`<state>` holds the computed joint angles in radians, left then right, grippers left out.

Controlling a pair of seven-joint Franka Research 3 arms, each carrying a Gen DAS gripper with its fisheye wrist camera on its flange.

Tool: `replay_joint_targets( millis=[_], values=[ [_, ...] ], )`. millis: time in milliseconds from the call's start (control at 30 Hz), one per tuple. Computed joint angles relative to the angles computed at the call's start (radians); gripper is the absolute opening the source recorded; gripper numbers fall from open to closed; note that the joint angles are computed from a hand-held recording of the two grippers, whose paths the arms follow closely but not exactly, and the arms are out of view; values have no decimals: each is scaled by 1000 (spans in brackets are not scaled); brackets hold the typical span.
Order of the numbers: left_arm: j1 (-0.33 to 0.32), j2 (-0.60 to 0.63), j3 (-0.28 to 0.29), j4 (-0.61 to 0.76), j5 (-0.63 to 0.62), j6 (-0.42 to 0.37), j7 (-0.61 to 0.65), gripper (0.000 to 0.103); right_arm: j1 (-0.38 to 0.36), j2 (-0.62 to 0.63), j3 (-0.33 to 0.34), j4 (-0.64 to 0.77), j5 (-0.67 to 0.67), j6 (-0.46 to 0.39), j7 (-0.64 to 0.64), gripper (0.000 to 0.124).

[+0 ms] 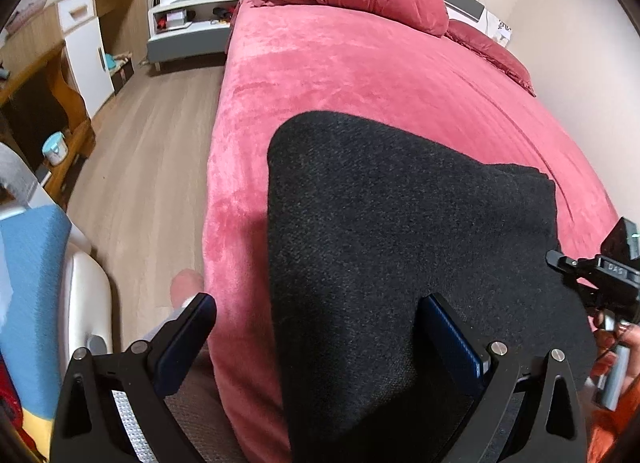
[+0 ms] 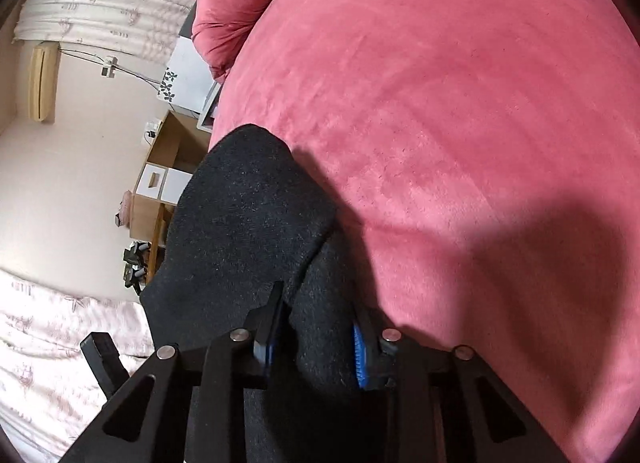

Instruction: Fold large clothes

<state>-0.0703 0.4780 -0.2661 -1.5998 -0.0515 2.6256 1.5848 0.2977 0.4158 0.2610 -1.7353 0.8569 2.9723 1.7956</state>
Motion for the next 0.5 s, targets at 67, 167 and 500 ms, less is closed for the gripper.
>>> replay_joint_targets(
  millis=[67,167,500],
  values=[
    [-4,-2,4,-1,9,2,-4,103,32,-7,-44,1,-67,-28,50,28],
    [5,2,-3,6,-3,-11,1,103,61,-13,-81,11,-159,-51,92,35],
    [38,-10,-26,5,-43,-30,64,103,42,17,-65,92,-257,-173,37,55]
  ],
)
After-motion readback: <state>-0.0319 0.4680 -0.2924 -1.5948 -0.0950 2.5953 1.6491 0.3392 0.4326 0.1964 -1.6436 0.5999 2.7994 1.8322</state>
